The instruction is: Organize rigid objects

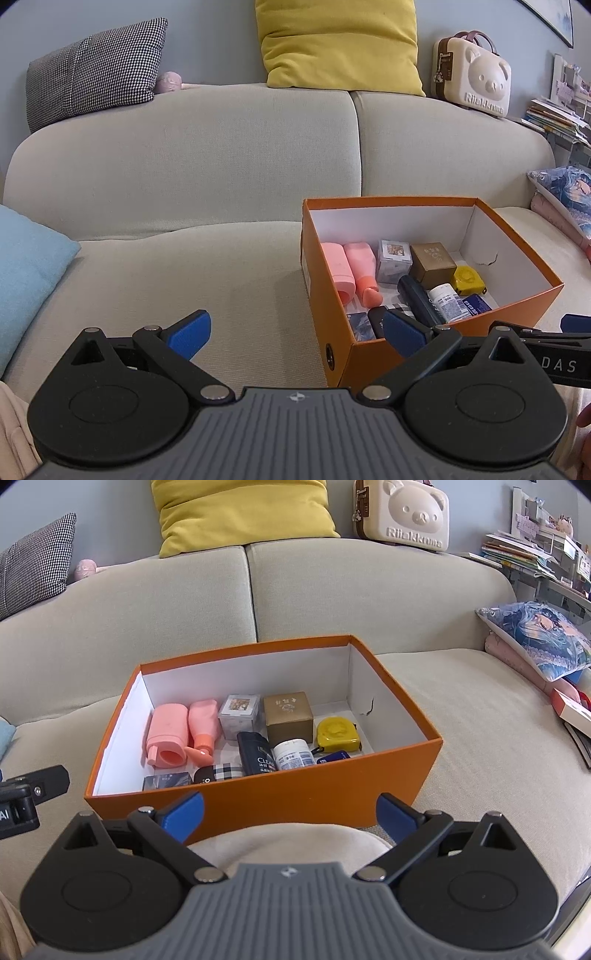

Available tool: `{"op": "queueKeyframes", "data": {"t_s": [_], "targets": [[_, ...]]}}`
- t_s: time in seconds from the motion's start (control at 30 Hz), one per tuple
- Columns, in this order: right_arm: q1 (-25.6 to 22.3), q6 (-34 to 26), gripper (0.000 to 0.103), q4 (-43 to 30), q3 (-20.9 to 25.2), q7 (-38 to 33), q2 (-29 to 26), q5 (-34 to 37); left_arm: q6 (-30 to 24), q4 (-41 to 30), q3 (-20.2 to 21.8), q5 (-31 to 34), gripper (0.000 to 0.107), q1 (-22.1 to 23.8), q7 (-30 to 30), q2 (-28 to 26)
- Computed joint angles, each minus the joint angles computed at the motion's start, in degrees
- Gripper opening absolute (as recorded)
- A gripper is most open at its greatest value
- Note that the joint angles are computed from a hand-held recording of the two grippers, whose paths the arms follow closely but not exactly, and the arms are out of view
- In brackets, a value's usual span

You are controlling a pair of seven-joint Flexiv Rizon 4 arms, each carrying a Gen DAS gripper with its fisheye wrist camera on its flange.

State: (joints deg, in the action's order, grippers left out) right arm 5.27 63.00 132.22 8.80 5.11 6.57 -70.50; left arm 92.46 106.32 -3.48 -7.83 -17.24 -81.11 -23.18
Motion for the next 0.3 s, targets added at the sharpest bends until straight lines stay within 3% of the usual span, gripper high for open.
{"op": "queueKeyframes", "data": {"t_s": [0.3], "targets": [[-0.08, 0.13, 0.099, 0.02, -0.03, -0.04, 0.01, -0.11, 0.31, 0.27, -0.28, -0.1, 0.103, 0.16, 0.06, 0.17]]}}
